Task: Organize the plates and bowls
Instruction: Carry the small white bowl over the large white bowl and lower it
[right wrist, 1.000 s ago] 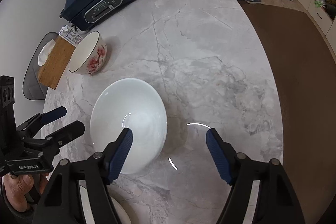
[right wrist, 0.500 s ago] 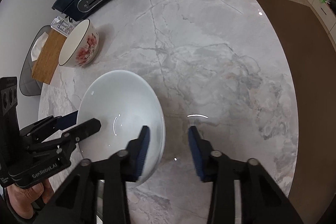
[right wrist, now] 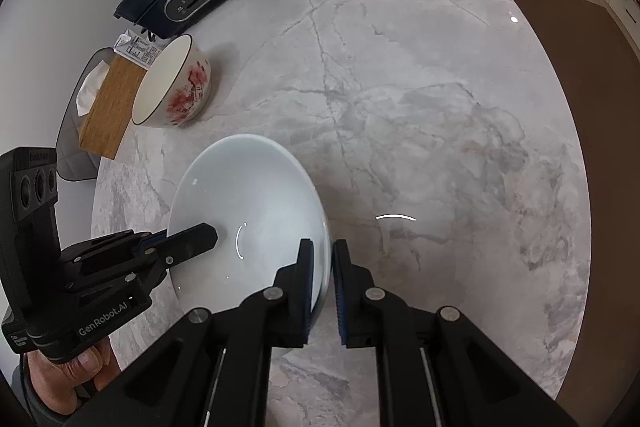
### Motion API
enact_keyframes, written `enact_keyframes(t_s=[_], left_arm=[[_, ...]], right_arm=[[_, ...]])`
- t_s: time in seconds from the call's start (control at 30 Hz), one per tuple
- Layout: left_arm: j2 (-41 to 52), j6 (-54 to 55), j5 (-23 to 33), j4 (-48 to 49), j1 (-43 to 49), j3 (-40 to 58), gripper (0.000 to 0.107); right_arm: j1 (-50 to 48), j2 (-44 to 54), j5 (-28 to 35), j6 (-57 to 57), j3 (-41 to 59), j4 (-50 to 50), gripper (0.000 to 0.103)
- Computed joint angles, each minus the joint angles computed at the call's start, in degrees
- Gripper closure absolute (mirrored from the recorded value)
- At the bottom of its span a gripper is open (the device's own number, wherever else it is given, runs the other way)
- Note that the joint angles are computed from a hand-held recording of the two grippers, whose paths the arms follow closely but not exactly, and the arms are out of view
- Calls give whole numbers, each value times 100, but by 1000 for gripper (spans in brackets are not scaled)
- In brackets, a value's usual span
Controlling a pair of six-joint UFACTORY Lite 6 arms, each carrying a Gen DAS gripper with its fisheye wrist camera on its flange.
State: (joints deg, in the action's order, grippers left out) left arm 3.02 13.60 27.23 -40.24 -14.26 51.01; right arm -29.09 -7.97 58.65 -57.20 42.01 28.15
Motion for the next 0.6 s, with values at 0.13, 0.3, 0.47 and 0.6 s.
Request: enact_keyframes(t_s=[0.13,0.3,0.47,0.6], left_arm=[[-266,-260,160,270,42,-11,101],[-694,-865,446,863,22,59,101],[-1246,-1331,835,1333,49,115,101],[-1832,-1740,1215,1691,26,135,101]], right_arm=[[-19,-155,163,22,70,12,92],[-57,-428,556,85,278,26,92],[-80,-833,1058,185,483,33,92],[-201,-1269,1591,227,657,54,92]])
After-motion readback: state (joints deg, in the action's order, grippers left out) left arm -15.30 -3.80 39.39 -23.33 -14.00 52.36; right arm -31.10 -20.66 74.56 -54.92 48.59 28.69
